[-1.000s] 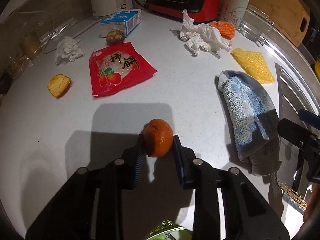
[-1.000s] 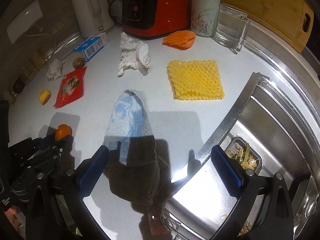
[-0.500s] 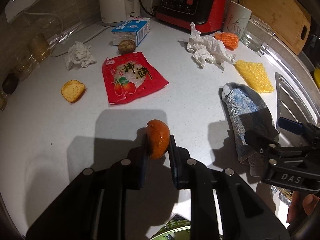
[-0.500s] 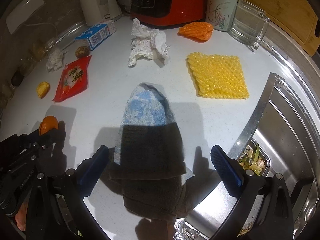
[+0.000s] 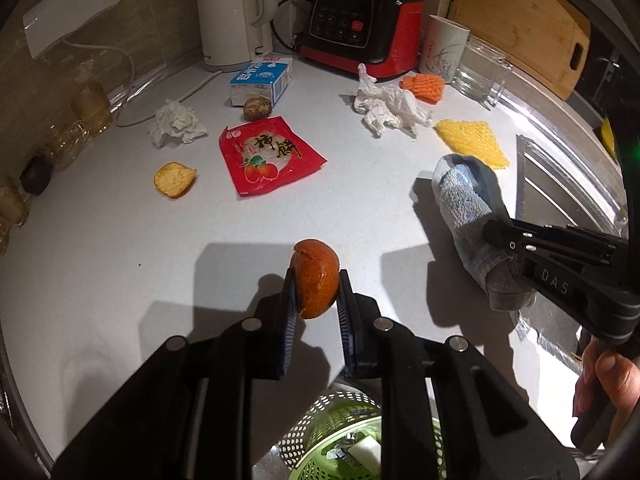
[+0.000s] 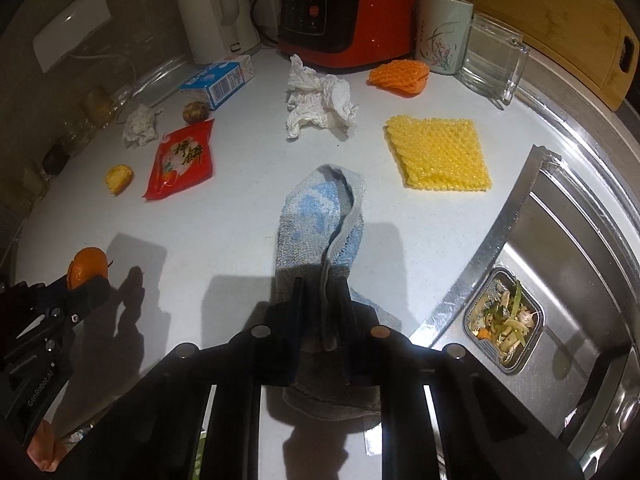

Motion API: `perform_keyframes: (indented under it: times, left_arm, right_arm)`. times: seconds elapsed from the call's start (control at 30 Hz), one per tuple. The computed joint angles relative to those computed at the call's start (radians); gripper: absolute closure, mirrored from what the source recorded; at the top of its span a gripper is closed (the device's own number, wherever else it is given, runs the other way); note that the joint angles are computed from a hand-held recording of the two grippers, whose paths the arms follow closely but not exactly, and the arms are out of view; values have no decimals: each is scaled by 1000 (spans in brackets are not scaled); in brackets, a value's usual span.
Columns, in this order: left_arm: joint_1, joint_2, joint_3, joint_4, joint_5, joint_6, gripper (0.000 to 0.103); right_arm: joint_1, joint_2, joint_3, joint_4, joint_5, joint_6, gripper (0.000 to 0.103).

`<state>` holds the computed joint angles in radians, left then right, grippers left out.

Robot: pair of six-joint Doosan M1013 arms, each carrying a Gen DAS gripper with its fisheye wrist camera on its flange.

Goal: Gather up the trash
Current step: 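Carry orange and cloth over the green basket and release both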

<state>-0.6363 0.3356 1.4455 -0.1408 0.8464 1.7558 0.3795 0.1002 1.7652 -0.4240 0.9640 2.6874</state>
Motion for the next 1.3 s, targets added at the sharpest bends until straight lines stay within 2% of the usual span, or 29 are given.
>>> perform_keyframes:
  times: [0.2,0.3,0.57,0.8,0.9,0.97,1.07,1.17,1.3]
  left_arm:
    - [10,-88,100,-83,56,152,84]
    - [15,-128,155,-121,104,242,84]
    - [8,-216,301,-137,157,433,83]
    - [0,-226,371,-102,207,474,81]
    - [-3,-228,385,-77,221,462,68]
    - [-3,-237,394,-67,205,459,49]
    - [4,-247,396,-82,194,479,38]
    - [9,-252,392,-91,186,482,30]
    - [13,-248,377,-87,179,476,26]
  right_arm:
    - [101,-62,22,-70,62,130,87]
    - [172,-92,37,-105,104,211,87]
    - [345,-125,64,-116,220,394,87]
    - [422,-129,89,-75,246,500,87]
    - [439,-128,93,-68,249,533,87]
    - [447,-130,97,-67,249,550,87]
    - [459,-131,98,-70,256,568,87]
    - [463,-130,96,-69,259,570,86]
    - [465,-127,92,-65,253,554,86]
